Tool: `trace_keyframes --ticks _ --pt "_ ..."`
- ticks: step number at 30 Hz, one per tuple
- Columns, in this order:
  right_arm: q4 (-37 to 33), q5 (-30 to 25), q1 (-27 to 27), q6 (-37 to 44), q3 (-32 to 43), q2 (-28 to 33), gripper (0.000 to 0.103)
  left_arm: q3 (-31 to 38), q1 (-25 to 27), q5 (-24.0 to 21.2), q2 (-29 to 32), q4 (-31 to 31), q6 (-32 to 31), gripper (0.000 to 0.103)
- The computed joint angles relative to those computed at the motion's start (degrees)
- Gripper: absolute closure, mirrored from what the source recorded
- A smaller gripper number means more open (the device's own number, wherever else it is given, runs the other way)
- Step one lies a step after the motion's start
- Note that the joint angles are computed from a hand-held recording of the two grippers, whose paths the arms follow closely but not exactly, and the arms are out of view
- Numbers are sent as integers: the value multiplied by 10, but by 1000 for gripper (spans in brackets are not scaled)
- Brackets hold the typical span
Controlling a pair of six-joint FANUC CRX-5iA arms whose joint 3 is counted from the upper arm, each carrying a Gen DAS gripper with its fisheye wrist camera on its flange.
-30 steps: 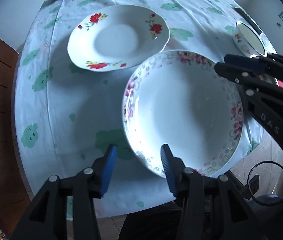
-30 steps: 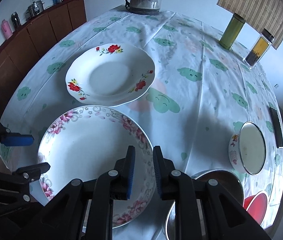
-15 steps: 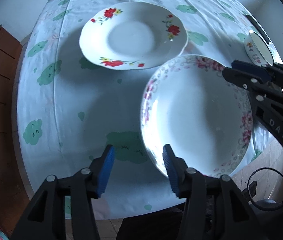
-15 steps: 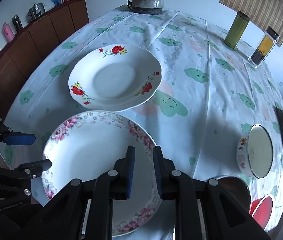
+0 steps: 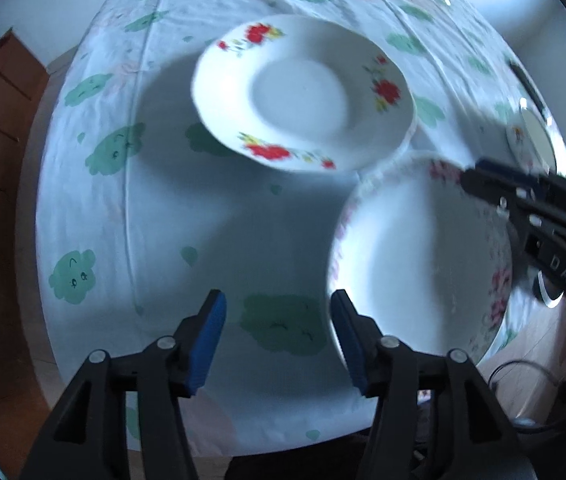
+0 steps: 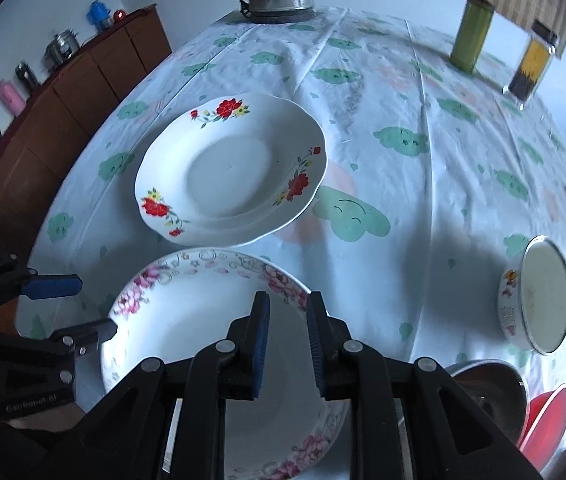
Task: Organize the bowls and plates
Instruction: 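Move both grippers to the red-flower plate rim and close on it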
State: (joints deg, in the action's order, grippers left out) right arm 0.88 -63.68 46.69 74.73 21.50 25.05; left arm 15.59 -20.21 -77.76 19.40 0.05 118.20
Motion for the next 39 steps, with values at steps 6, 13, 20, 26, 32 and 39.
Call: trace_keyframes --ticks 6,13,20,26,32,39 --pt "-40 -18 -21 -17 52 28 82 1 32 6 -6 -6 -3 48" --pt "-58 -42 -36 -32 123 74 82 22 40 2 5 -24 11 48" --pt "-73 -72 -49 -57 187 120 82 55 50 10 24 -34 7 48" --pt "-69 -95 -54 -77 239 159 82 90 55 10 57 -49 7 48" --pt "-73 -109 -57 -83 274 185 82 95 63 16 74 -41 -6 51" --pt "-70 -109 -54 -87 275 191 82 84 68 30 80 -22 -19 67"
